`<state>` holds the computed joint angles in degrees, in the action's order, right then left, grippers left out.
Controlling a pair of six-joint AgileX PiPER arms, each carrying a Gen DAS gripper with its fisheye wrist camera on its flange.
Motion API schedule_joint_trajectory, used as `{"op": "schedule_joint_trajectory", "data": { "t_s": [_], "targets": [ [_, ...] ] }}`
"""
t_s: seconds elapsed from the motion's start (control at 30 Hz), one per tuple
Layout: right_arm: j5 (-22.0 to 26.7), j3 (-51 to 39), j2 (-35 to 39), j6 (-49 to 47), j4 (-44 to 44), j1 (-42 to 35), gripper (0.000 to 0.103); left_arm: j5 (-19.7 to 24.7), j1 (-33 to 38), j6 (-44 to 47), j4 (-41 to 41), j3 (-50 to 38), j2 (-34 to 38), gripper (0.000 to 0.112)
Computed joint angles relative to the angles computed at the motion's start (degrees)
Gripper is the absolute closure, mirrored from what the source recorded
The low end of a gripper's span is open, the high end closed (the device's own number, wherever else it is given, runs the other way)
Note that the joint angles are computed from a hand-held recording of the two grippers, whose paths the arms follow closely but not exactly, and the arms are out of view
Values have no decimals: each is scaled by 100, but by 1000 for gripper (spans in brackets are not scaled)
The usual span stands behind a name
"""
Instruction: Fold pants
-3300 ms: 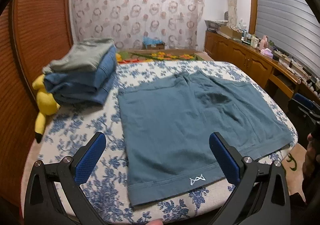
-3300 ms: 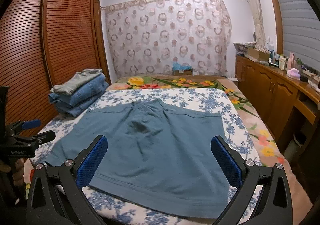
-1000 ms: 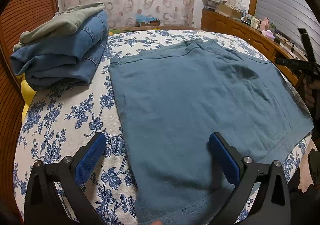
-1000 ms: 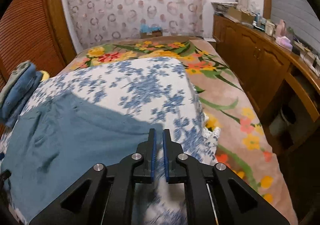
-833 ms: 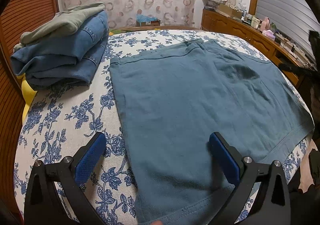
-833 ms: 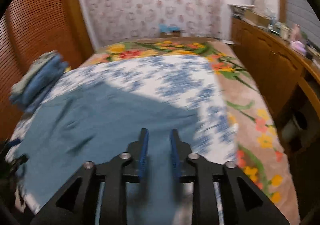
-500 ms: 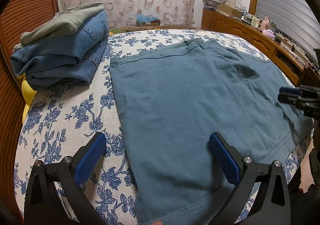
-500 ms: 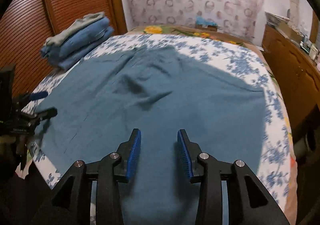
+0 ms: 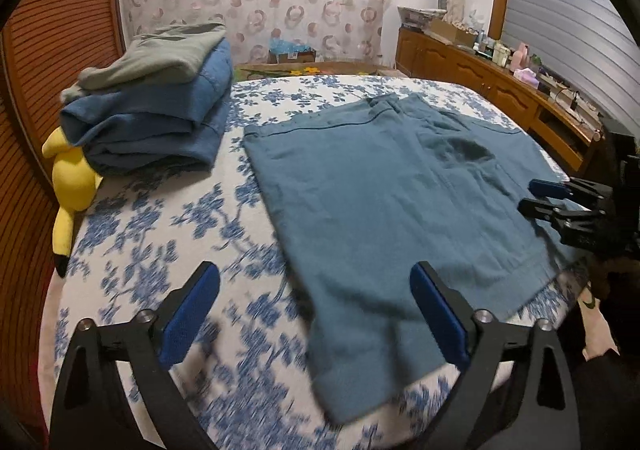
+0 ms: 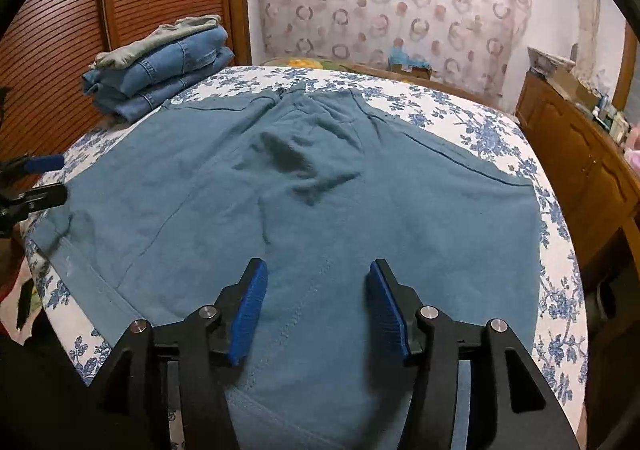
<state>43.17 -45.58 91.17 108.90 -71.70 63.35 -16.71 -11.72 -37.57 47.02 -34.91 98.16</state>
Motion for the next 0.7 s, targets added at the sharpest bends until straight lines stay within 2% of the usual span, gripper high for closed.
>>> {"op": "schedule_joint_trajectory", "data": {
  "t_s": [0.17, 0.23, 0.27, 0.37, 0.5, 0.6, 0.7],
  "targets": [
    [80, -147, 188, 26, -68, 16, 46, -264, 268, -280, 531, 382, -242, 22],
    [87, -161, 200, 51, -76, 22, 46, -356, 304, -337, 602, 443, -173, 31],
    [74, -185, 228, 59, -94, 1, 46, -377, 302, -274, 534, 454, -127, 32],
    [104, -158, 222, 115, -119, 29, 46, -455, 290, -173, 416, 500, 4, 48],
    [110, -145, 228, 148, -146, 29, 46, -548, 331, -99, 300, 538, 119, 59],
    [85, -128, 220, 162, -170, 3, 46, -571, 299, 109, 126, 557, 170, 59],
    [72, -123, 225, 194, -198, -16, 46, -624, 319, -35, 314, 530, 198, 59]
  ]
}}
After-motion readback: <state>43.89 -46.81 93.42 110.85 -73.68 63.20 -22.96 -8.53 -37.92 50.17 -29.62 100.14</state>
